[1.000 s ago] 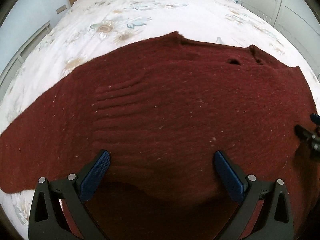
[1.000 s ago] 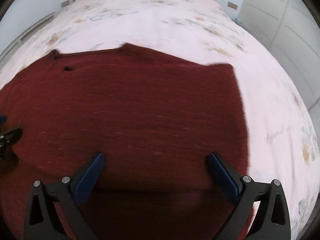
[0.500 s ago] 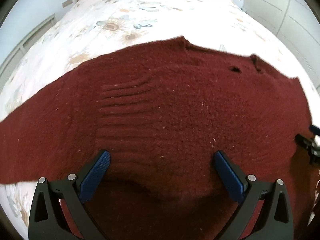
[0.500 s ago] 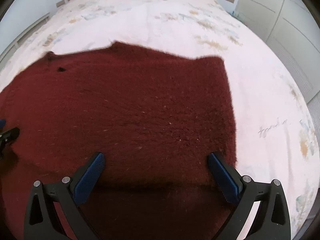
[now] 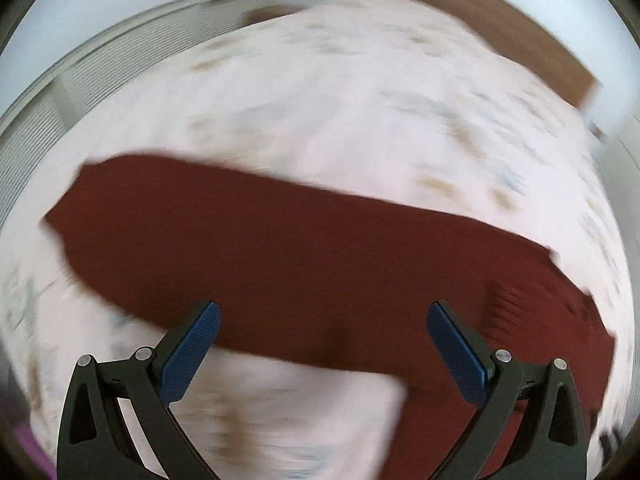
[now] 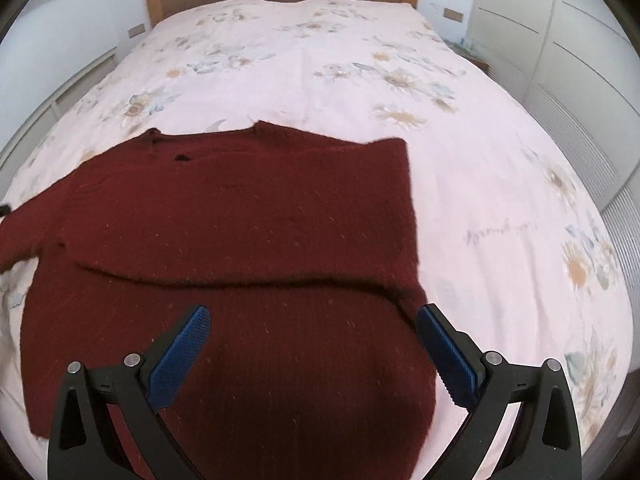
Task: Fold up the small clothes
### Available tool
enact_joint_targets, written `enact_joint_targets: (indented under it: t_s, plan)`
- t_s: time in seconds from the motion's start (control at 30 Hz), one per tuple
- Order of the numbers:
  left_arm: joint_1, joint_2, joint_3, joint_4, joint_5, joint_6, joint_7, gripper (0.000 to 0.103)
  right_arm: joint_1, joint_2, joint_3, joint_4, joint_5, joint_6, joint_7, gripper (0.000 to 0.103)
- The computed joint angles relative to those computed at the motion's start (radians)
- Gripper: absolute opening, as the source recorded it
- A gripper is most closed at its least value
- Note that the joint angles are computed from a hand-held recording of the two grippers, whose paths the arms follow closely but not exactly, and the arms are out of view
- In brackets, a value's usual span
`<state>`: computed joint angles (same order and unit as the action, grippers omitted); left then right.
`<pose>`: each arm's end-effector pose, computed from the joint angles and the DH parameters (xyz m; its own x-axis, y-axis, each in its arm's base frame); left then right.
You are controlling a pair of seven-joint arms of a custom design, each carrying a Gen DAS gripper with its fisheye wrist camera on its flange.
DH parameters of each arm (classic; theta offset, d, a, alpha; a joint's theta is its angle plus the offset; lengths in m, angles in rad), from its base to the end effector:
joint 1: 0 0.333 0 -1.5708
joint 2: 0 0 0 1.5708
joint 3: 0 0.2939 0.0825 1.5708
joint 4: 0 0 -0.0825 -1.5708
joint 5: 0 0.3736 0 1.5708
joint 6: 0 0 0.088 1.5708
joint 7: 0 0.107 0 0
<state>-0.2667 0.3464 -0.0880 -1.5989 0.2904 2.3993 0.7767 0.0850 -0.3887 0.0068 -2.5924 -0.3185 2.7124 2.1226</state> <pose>0.6421 -0.2276 0.4650 0.2453 -0.9606 0.1307 -0.8422 -0.2779 -0.4620 0.4400 0.0517 0.4297 -0.1974 -0.9801 -0.0185 -0.8376 0.1784 -0.5164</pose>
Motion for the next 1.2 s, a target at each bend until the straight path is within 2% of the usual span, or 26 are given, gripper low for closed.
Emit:
enact_joint_targets:
  t_s: [0.03, 0.07, 0.3, 0.4, 0.57, 0.6, 0.67, 0.7, 0.73, 0.77, 0.8, 0.83, 1.0, 1.2]
  plan:
    - [0.006, -0.012, 0.022, -0.016, -0.004, -0.046, -0.058, 0.102, -0.001, -0.011, 0.004, -0.006, 0.004, -0.012, 0.012, 0.103]
    - [0.021, -0.018, 0.026, -0.028, -0.020, -0.058, -0.085, 0.102, 0.001, -0.020, 0.000, -0.013, 0.013, -0.020, 0.017, 0.103]
    - [0.150, -0.079, 0.037, -0.176, -0.187, 0.003, -0.212, 0.102, -0.007, -0.041, 0.000, -0.021, 0.020, -0.054, 0.035, 0.103]
    - [0.179, -0.092, 0.039, -0.228, -0.244, 0.078, -0.286, 0.101, -0.005, -0.042, -0.004, -0.022, 0.020, -0.057, 0.029, 0.103]
    - [0.204, -0.064, 0.037, -0.191, -0.246, 0.029, -0.245, 0.101, 0.001, -0.039, -0.007, -0.021, 0.027, -0.073, 0.019, 0.103]
    - [0.200, -0.048, 0.038, -0.172, -0.239, 0.025, -0.252, 0.097, 0.002, -0.038, -0.007, -0.021, 0.028, -0.073, 0.017, 0.103]
    - [0.184, -0.055, 0.053, -0.168, -0.182, 0.001, -0.271, 0.067, 0.000, -0.032, -0.006, -0.017, 0.024, -0.077, 0.017, 0.103]
    - [0.176, -0.040, 0.057, -0.142, -0.148, -0.026, -0.274, 0.047, -0.002, -0.030, -0.004, -0.015, 0.022, -0.081, 0.018, 0.103]
    - [0.175, -0.042, 0.055, -0.146, -0.129, -0.011, -0.255, 0.039, -0.003, -0.030, -0.004, -0.014, 0.020, -0.082, 0.018, 0.103]
    - [0.181, -0.047, 0.051, -0.158, -0.127, 0.023, -0.230, 0.022, -0.005, -0.030, -0.003, -0.012, 0.018, -0.083, 0.020, 0.103]
    - [0.184, -0.062, 0.049, -0.181, -0.127, 0.058, -0.218, 0.012, -0.006, -0.031, -0.004, -0.010, 0.015, -0.082, 0.021, 0.103]
    - [0.188, -0.077, 0.046, -0.200, -0.128, 0.085, -0.199, 0.012, -0.008, -0.033, -0.004, -0.010, 0.012, -0.079, 0.022, 0.103]
    - [0.160, -0.097, 0.037, -0.176, -0.042, 0.043, -0.124, 0.011, -0.011, -0.041, -0.006, -0.007, 0.007, -0.066, 0.022, 0.103]
    - [0.139, -0.157, -0.023, -0.191, -0.109, 0.078, 0.010, 0.011, -0.005, -0.040, -0.008, 0.002, 0.007, -0.052, -0.002, 0.103]
